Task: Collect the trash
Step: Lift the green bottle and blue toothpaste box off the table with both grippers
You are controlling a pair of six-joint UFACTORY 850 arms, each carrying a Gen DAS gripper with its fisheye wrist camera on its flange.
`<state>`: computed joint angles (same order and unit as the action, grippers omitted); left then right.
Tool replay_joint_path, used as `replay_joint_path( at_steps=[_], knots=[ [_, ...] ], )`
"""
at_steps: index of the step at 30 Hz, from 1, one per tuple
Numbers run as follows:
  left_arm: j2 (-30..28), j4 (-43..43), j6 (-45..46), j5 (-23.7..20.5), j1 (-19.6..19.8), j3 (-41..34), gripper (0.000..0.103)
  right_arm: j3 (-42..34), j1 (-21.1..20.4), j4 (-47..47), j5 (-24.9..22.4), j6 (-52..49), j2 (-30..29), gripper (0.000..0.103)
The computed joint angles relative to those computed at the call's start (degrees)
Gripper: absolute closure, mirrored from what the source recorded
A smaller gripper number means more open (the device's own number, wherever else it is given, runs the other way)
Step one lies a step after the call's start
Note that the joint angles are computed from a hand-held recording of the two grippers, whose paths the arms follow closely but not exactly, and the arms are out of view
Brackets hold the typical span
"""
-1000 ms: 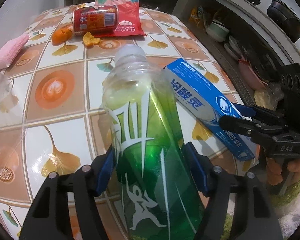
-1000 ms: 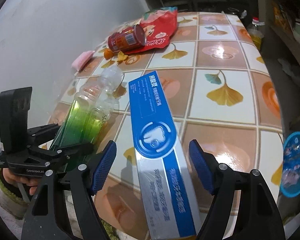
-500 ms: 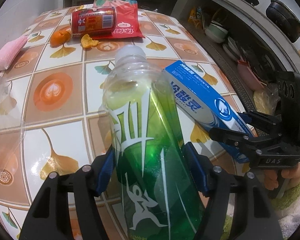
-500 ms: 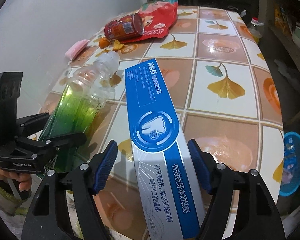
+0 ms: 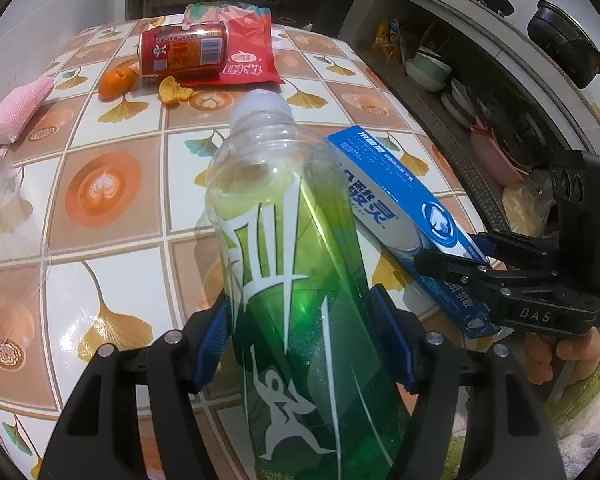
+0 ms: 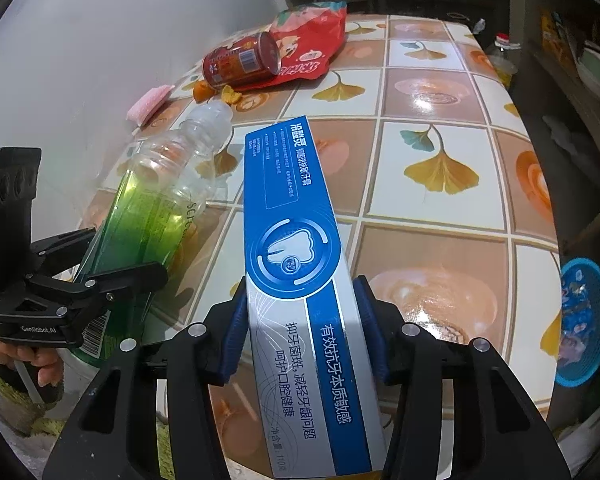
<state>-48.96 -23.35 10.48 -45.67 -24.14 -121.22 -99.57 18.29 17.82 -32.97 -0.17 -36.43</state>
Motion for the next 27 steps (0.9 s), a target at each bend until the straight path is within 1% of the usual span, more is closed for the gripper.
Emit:
replay_joint_path(
  at_steps=[11, 27],
  knots=[
    [1.1, -1.2, 1.1, 0.9, 0.2, 1.5, 0.038, 1.9, -0.9, 3.0, 1.6, -1.5, 1.5, 0.056],
    [1.1, -1.3, 1.3, 0.8, 0.2, 1.5, 0.038, 3.0, -1.4, 5.7, 2.0, -3.7, 2.2, 0.056]
  ],
)
